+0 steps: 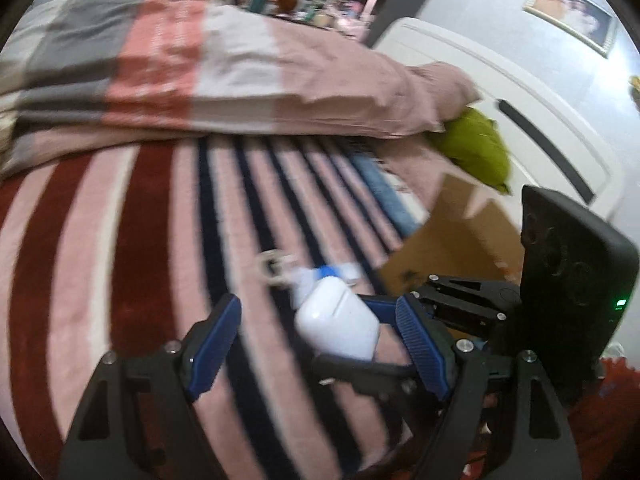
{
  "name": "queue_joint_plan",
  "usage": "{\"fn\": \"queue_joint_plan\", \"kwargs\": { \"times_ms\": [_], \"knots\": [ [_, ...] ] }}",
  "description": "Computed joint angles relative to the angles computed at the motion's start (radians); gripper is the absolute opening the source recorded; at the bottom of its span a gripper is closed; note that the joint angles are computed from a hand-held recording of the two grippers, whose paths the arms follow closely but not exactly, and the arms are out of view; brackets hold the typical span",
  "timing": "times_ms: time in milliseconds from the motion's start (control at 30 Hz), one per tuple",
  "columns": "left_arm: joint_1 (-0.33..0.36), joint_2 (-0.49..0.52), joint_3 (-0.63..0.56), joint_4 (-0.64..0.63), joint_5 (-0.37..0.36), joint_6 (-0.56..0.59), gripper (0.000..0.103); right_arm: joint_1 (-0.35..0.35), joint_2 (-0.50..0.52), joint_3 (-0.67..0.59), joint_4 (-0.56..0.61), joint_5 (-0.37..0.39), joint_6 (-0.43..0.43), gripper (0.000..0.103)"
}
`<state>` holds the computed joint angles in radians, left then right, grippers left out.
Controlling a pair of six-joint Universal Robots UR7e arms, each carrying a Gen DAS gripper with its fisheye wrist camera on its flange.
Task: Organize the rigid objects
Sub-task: 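Lower the earbuds case into the cardboard box and release it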
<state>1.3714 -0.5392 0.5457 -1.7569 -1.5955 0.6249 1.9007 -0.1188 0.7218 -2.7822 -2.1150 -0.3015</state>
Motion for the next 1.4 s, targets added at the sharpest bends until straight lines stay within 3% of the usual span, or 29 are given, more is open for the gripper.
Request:
{"fn": "queue_joint_plan", "kwargs": {
  "times_ms": [67, 133, 200, 500, 600, 733, 900, 967, 1033, 1067, 1167, 1233, 1400],
  "knots": [
    [-0.017, -0.006, 0.013, 0.017, -0.032, 0.009, 0.066, 0.009, -0.041, 0.062, -0.048, 0.016, -0.009, 0.039],
    [-0.033, -0.007, 0.017, 0.04, -0.067, 0.037, 0.046, 0.02, -0.089, 0.142, -0.123, 0.012, -0.034, 0.039],
    [-0.061, -0.023, 0.062, 0.023, -0.075, 0.075, 0.039, 0.028, -0.123, 0.2, -0.191, -0.021, -0.048, 0.039],
    [-0.176, 0.018, 0.115, 0.044, -0.056, 0.11, 0.038, 0.006, -0.33, 0.494, -0.392, -0.117, -0.024, 0.039],
    [-0.212, 0.036, 0.135, 0.046, -0.023, 0.108, 0.038, -0.006, -0.387, 0.565, -0.408, -0.15, -0.001, 0.039],
    [-0.252, 0.066, 0.135, 0.073, 0.059, 0.086, 0.038, -0.032, -0.463, 0.643, -0.347, -0.163, 0.084, 0.039],
    [-0.271, 0.078, 0.141, 0.102, 0.121, 0.076, 0.039, -0.05, -0.507, 0.683, -0.267, -0.173, 0.144, 0.039],
    [-0.278, 0.07, 0.167, 0.082, 0.142, 0.075, 0.048, -0.054, -0.515, 0.69, -0.241, -0.181, 0.156, 0.039],
    [-0.28, 0.06, 0.19, 0.049, 0.163, 0.067, 0.068, -0.053, -0.52, 0.702, -0.241, -0.204, 0.161, 0.039],
    [-0.281, 0.057, 0.197, 0.031, 0.172, 0.068, 0.071, -0.052, -0.52, 0.701, -0.236, -0.214, 0.166, 0.04],
    [-0.278, 0.045, 0.203, 0.006, 0.173, 0.075, 0.072, -0.052, -0.525, 0.706, -0.227, -0.209, 0.181, 0.043],
    [-0.27, 0.038, 0.19, 0.01, 0.15, 0.079, 0.073, -0.047, -0.522, 0.703, -0.227, -0.219, 0.186, 0.051],
    [-0.248, -0.013, 0.211, -0.053, 0.123, 0.083, 0.077, -0.015, -0.491, 0.669, -0.241, -0.25, 0.168, 0.051]
  ]
}}
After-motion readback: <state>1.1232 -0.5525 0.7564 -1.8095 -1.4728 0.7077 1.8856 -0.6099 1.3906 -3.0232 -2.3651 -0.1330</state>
